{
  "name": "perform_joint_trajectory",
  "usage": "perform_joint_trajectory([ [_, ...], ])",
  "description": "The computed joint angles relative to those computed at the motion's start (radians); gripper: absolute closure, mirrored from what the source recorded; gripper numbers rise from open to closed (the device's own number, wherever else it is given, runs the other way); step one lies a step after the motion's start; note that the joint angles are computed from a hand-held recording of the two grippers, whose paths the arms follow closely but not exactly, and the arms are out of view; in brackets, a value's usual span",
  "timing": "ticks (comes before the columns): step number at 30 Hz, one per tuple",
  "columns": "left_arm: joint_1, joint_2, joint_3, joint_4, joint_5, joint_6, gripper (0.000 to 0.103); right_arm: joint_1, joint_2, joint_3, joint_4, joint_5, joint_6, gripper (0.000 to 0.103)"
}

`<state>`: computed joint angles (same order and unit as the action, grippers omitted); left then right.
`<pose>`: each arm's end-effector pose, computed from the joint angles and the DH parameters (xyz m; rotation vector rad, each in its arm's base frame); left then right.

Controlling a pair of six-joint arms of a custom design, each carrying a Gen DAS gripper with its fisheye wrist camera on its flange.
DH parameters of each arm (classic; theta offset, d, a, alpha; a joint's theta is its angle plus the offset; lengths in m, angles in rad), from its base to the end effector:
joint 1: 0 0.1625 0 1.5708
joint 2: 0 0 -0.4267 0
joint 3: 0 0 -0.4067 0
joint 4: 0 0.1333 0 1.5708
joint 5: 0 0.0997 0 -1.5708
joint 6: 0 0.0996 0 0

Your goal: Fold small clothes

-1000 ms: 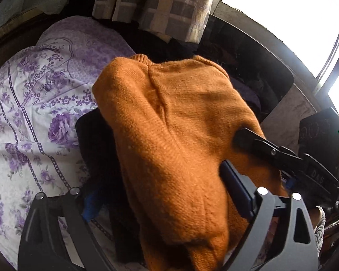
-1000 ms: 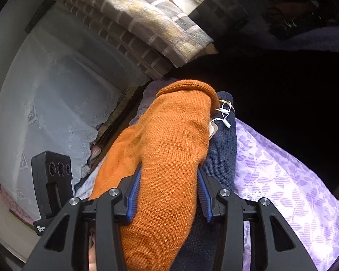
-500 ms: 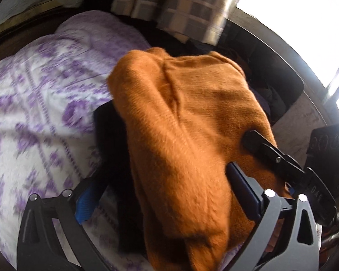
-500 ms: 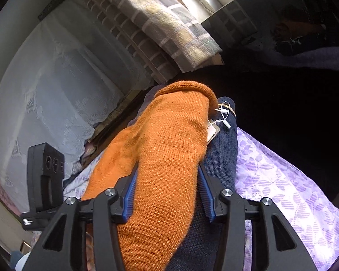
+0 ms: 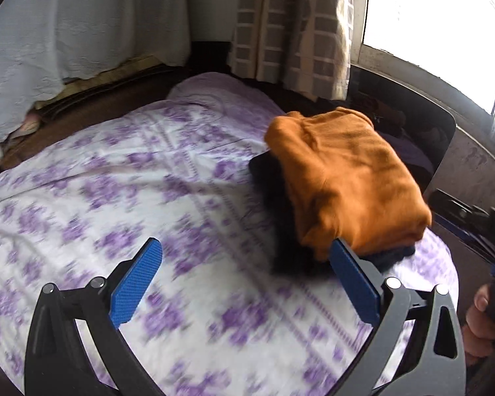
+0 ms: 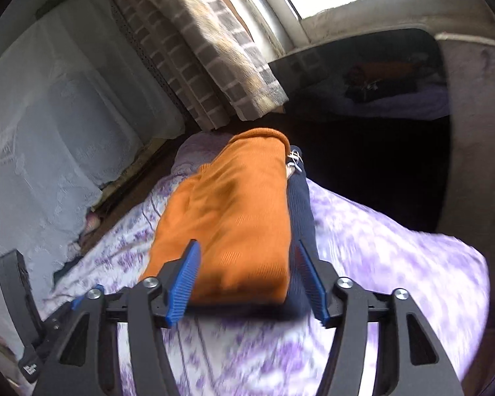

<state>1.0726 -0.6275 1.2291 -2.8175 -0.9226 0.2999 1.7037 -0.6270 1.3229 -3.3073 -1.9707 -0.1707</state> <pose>-0.2162 -0.8023 0.1794 0.6904 2.3372 -0.8860 0.1980 -0.7678 0.1917 0.0875 -2.4156 1.3662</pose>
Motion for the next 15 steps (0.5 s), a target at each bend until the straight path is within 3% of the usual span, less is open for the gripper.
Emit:
perform_joint_trajectory([
  [7, -0.017, -0.163, 0.225, -0.1, 0.014, 0.005, 0.004, 0.107, 0.024, 0.123, -0.203, -0.199, -0.083, 0.026],
  [11, -0.031, -0.258, 0.338, -0.142, -0.009, 0.015, 0.004, 0.183, 0.064, 0.136, -0.32, -0.327, -0.207, 0.019],
  [15, -0.053, -0.344, 0.429, -0.162, -0.026, 0.025, 0.004, 0.243, 0.057, 0.187, -0.405, -0.39, -0.262, 0.013],
])
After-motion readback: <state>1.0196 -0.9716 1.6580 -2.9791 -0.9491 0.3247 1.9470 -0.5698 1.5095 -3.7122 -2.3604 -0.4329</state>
